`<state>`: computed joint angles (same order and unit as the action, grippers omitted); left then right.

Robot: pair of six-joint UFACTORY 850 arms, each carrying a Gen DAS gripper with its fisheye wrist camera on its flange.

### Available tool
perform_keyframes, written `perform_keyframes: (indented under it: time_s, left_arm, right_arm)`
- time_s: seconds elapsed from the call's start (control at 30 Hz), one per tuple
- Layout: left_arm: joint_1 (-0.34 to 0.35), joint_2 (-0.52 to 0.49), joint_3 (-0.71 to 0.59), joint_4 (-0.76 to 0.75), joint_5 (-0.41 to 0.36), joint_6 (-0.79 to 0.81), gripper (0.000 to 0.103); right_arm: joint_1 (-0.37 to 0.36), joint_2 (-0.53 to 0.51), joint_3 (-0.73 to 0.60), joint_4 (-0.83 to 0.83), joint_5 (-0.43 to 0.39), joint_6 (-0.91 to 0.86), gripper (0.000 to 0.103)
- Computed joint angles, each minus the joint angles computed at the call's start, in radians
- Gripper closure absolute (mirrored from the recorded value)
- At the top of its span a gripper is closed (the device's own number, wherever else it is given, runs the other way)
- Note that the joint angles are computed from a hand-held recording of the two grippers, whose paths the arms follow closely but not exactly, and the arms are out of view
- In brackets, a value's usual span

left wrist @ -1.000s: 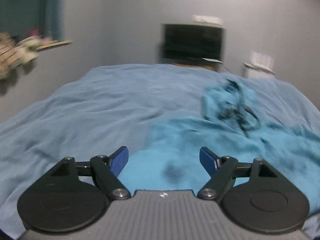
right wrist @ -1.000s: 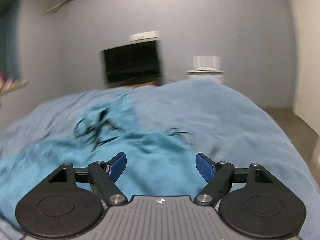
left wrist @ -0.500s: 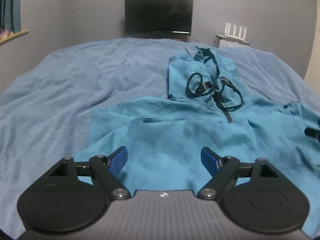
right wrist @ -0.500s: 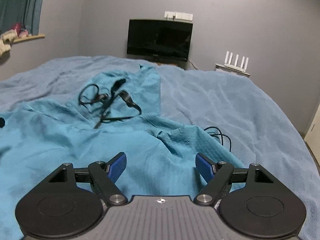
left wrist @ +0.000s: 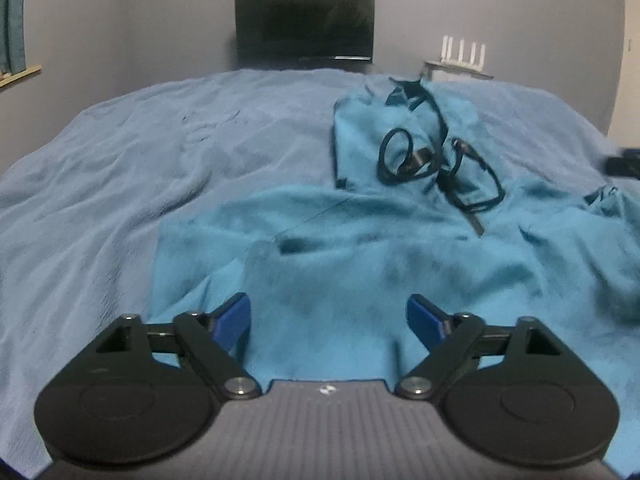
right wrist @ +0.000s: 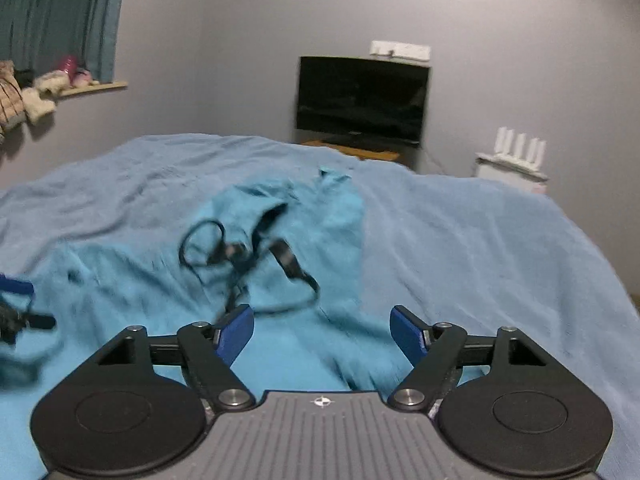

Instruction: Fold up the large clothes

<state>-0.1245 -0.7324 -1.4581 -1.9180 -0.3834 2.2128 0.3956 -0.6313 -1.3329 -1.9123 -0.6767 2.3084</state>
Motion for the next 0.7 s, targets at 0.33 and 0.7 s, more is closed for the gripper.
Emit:
perform_keyframes:
  time_s: [0.33, 0.7]
  left_arm:
    - [-0.016, -0.075, -0.050, 0.063, 0.044, 0.021, 0.004]
    - [-0.028, -0.122, -0.078, 0.003, 0.043, 0.094, 0.000]
  right_arm:
    - [-0.188, -0.323, -0.502, 0.096, 0.218, -0.099, 0.027]
    - [-0.310, -0.683, -1.075, 0.632, 0.416, -0.471, 0.023]
